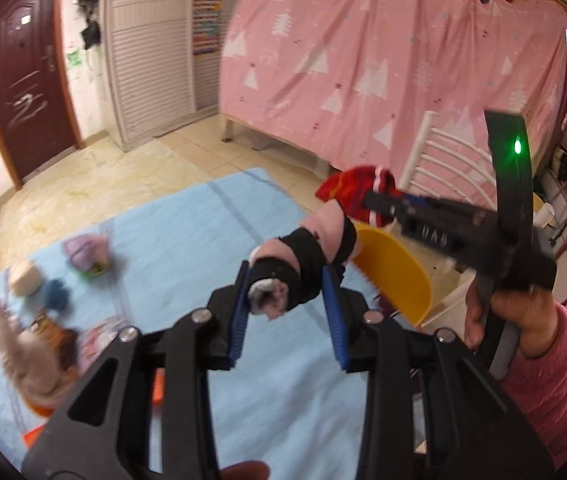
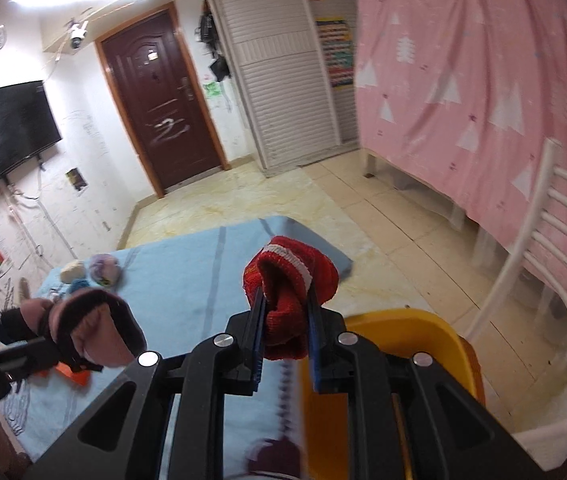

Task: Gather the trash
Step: 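Carry the red hat and glove over the yellow bin and release both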

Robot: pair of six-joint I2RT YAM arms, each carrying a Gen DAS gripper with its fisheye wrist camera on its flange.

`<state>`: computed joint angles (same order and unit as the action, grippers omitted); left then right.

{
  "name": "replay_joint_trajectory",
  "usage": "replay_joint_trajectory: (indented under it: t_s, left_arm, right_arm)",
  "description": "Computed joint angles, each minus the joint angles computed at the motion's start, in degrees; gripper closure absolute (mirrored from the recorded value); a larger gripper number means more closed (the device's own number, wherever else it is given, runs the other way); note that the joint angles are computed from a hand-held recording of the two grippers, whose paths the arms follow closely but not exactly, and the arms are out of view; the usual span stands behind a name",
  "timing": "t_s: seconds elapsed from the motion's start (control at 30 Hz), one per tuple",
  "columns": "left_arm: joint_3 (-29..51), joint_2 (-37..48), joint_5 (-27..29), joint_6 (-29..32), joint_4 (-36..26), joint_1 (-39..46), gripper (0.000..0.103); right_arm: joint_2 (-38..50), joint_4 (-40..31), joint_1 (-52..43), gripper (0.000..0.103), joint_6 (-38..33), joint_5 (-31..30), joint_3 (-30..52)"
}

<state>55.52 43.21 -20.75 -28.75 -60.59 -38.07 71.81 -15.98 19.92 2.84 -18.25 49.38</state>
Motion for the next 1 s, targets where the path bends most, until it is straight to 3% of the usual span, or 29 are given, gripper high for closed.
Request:
replay_joint_trajectory:
  t_s: [0.3, 0.77, 0.87, 1.0]
  left_arm:
    - [3.43, 20.28, 5.68, 1.98, 14.54, 0.16, 0.070]
    - [9.01, 40.44, 10.27, 1.82, 21.36, 1.53, 0.062]
    - [8.95, 41.44, 11.13, 1.68, 21.99, 2.02, 0.059]
    - [8.20, 40.63, 11.68, 1.95, 22.62, 2.63, 0.045]
  right_arm:
    - [2.69, 4.98, -11.81, 0.092, -2.89, -1.45, -7.66]
    - [15.78, 10.42, -17.46, 0.088, -4.16, -4.45, -9.85]
    - [16.43, 10.29, -17.72, 0.077, -4.43, -4.36, -9.69]
    - [15.79, 11.12, -17.47, 0.037, -4.56, -4.68, -10.40]
